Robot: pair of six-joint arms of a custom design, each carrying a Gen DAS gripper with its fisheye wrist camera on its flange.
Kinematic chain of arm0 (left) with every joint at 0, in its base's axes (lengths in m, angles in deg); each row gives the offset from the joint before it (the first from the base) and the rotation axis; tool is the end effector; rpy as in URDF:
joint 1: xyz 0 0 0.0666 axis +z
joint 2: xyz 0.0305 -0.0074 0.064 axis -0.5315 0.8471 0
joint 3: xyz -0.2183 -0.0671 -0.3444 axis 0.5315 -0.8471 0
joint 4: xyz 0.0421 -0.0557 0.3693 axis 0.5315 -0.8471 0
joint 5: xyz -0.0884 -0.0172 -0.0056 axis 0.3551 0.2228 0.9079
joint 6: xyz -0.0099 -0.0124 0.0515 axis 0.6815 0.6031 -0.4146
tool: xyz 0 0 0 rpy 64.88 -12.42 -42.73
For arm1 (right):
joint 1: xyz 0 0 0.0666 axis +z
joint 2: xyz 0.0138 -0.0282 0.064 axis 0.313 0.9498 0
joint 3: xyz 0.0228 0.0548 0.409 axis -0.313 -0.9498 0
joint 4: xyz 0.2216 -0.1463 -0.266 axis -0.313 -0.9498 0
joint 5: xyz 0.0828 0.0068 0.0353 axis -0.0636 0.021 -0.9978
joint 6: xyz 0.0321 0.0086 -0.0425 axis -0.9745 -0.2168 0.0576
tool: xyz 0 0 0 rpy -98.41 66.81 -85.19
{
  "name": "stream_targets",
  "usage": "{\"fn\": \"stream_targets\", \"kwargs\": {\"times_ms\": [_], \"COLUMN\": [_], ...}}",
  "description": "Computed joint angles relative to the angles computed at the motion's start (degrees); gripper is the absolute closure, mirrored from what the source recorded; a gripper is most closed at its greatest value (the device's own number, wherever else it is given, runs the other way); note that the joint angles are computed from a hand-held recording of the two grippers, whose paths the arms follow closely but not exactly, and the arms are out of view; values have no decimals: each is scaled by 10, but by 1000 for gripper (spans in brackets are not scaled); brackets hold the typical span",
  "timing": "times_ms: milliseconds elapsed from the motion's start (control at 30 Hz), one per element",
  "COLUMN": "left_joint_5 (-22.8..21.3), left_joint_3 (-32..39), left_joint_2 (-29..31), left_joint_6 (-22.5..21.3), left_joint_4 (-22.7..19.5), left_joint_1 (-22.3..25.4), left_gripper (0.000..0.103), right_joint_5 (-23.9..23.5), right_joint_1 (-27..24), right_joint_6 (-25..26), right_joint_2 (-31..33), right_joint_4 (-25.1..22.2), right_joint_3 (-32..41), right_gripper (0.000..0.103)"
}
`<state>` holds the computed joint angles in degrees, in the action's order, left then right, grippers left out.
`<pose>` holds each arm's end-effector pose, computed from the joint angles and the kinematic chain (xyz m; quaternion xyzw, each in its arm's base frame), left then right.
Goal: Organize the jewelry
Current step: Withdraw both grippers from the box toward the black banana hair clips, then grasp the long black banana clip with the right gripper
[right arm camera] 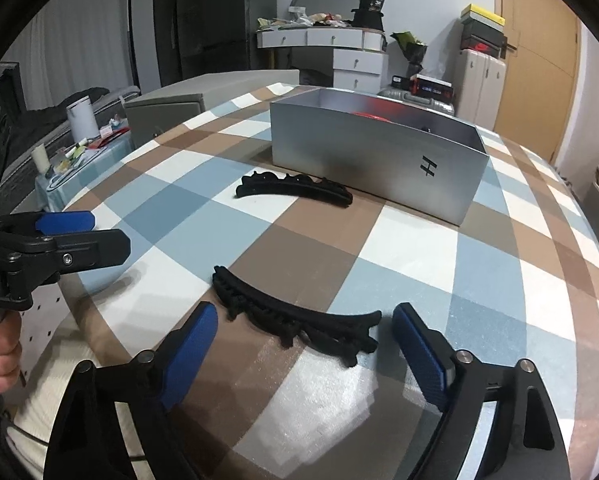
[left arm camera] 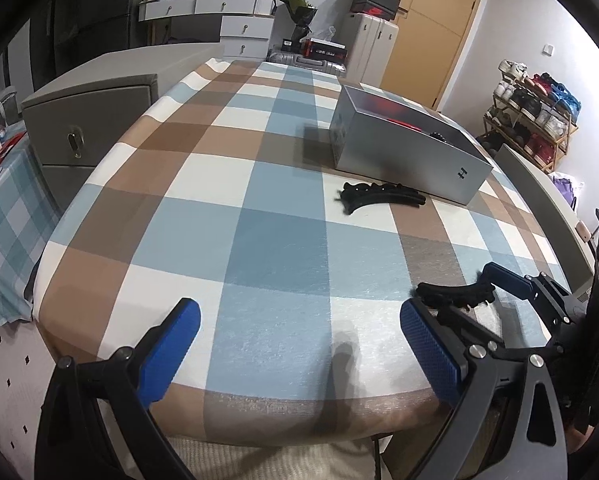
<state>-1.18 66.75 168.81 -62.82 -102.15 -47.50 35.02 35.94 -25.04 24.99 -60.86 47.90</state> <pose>0.5799 -0.1648 0.3456 0.0699 0.9324 -0.1344 0.3282 0.5915 0.1855 0.2810 -0.1244 0.9038 0.0294 0.4085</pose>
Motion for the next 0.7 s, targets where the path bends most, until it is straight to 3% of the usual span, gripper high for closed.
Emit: {"fn": "stream_targets", "kwargs": {"times_ms": [100, 433, 600, 700], "left_joint_5": [0, -2, 24, 47], "left_joint_3": [6, 40, 116, 199], "left_joint_2": [4, 18, 60, 108], "left_joint_6": [1, -19, -37, -49], "left_joint_4": [-7, -24, -73, -131], "left_joint_1": [1, 3, -1, -10], "left_gripper": [5, 5, 5, 5], "right_joint_5": [3, -21, -30, -32], "right_joint_1": [3, -3, -22, -41], "right_joint_6": [4, -11, -41, -64], "right_joint_2": [-2, -14, -37, -51], "right_joint_4": [23, 53, 78, 89], "right_joint_3": [-10, -30, -49, -60], "right_gripper": [28, 29, 28, 28]}}
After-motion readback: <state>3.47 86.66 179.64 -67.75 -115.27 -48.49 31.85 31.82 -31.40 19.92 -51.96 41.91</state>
